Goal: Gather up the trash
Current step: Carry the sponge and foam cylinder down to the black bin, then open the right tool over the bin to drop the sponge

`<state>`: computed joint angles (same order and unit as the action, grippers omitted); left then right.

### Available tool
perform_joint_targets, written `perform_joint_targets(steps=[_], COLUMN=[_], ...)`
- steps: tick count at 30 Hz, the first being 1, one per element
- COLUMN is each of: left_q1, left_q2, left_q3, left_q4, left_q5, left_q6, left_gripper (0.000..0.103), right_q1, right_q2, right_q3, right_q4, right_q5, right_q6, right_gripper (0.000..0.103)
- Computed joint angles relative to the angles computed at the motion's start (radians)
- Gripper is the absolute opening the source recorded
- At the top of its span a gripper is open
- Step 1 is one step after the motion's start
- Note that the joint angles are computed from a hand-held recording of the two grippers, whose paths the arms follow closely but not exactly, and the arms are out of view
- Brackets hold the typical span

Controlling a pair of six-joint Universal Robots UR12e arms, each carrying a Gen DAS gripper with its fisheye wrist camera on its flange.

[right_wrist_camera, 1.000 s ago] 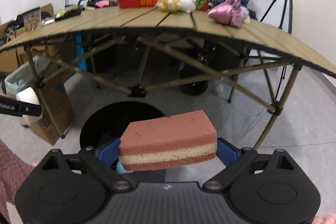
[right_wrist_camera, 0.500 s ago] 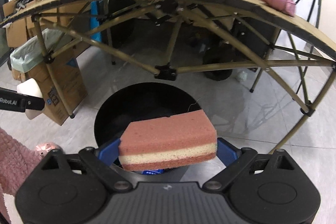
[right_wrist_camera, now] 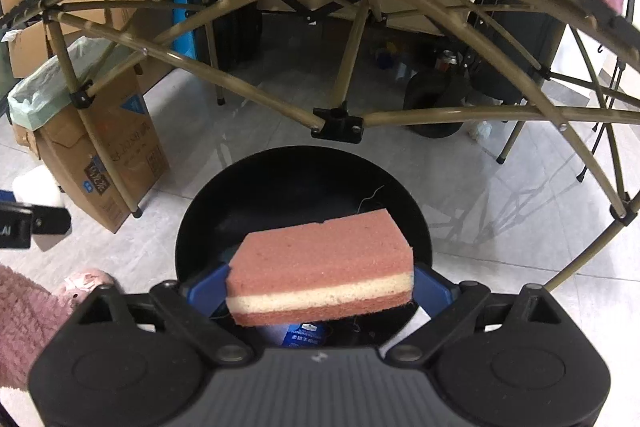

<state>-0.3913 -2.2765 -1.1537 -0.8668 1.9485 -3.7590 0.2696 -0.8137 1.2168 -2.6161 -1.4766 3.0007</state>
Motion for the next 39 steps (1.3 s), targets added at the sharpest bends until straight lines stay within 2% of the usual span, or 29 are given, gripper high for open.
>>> perform_joint_targets(steps=[10, 14, 16, 23, 39], left_q1=[0.000, 0.001, 0.001, -0.001, -0.005], left_q2=[-0.008, -0.010, -0.011, -0.015, -0.021], left_q3=[0.012, 0.016, 0.017, 0.024, 0.032], left_q4=[-0.031, -0.041, -0.044, -0.053, -0.050], left_q5=[0.001, -0.004, -0.005, -0.005, -0.004], left_q6=[-0.001, -0.005, -0.005, 0.000, 0.016], left_gripper=[0.057, 0.057, 0.057, 0.057, 0.057], right_q1=[0.003, 0.003, 0.002, 0.002, -0.001], right_q2=[0.040, 0.045, 0.046, 0.047, 0.037], right_q3=[-0.054, -0.060, -0.064, -0.064, -0.048], right_q4=[0.030, 0.035, 0.042, 0.050, 0.010], right_q5=[0.011, 0.009, 0.004, -0.012, -0.019], right_q6=[0.022, 0.019, 0.027, 0.042, 0.021], right_gripper=[0.096, 0.097, 0.103, 0.103, 0.103])
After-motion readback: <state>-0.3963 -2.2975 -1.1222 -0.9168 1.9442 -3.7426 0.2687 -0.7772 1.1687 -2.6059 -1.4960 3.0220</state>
